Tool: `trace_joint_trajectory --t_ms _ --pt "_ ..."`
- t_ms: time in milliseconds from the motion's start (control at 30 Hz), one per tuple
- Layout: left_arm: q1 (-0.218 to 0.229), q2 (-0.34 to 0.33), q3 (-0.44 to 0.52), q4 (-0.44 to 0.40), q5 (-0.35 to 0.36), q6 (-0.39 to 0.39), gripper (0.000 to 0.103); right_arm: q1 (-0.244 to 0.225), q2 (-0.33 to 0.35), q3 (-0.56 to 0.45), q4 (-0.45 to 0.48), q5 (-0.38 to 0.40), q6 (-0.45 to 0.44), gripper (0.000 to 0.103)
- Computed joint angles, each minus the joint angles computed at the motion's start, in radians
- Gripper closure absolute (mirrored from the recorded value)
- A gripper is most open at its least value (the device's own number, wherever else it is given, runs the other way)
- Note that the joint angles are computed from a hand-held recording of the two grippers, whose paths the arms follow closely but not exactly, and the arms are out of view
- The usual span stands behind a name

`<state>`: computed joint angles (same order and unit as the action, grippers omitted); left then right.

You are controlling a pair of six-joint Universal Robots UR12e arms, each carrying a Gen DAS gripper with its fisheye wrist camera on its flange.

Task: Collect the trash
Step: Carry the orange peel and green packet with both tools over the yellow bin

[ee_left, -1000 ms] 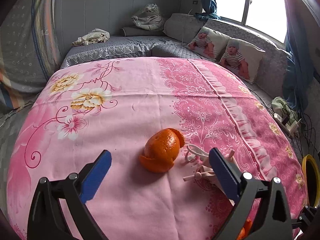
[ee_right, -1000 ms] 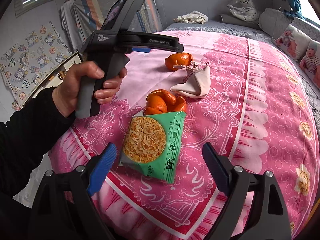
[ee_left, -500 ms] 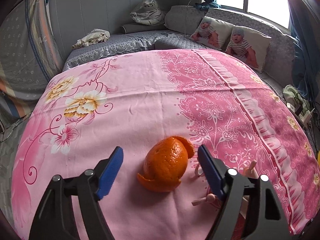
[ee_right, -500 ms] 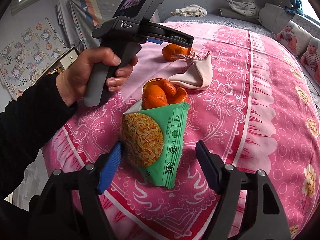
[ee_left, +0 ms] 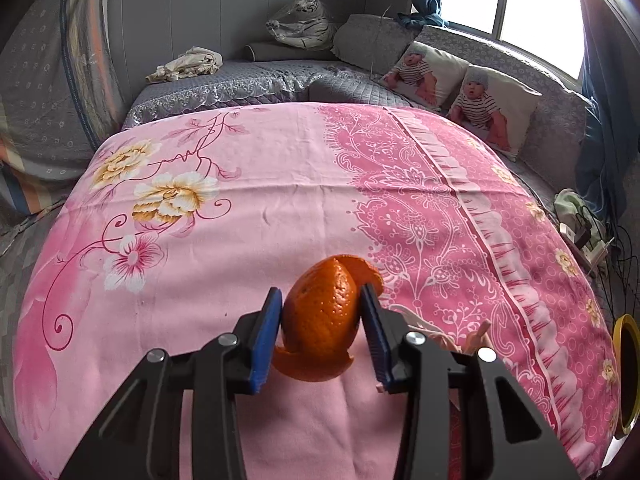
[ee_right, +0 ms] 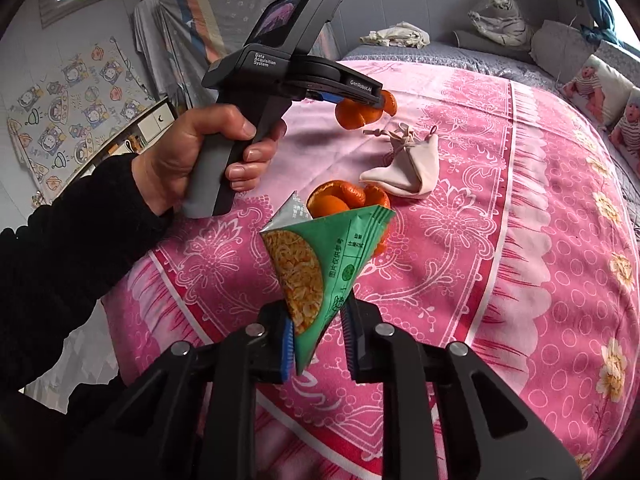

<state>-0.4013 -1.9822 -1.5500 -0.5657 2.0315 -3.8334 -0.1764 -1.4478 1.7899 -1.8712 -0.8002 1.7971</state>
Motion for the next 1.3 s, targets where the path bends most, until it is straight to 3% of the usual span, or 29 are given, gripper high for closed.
trace_joint_trajectory --t_ms 167,533,867,1300 --pt "-0.012 0.026 -0.02 0.026 0.036 -0.017 0.065 -0.024 -0.007 -0.005 0.005 0.052 0.004 0.085" --pt "-0.058 0.076 -0.068 0.073 0.101 -0.069 0.065 -0.083 0.002 -0.021 -0.063 0.136 0.127 0.085" --pt "-0.121 0.08 -0.052 0.094 0.176 -0.1 0.065 -0.129 0.004 -0.023 -0.108 0.194 0.202 0.085" --pt "-0.183 0.026 0.03 0.155 0.143 -0.055 0.065 -0.172 0.01 -0.016 -0.23 0.234 0.32 0.085"
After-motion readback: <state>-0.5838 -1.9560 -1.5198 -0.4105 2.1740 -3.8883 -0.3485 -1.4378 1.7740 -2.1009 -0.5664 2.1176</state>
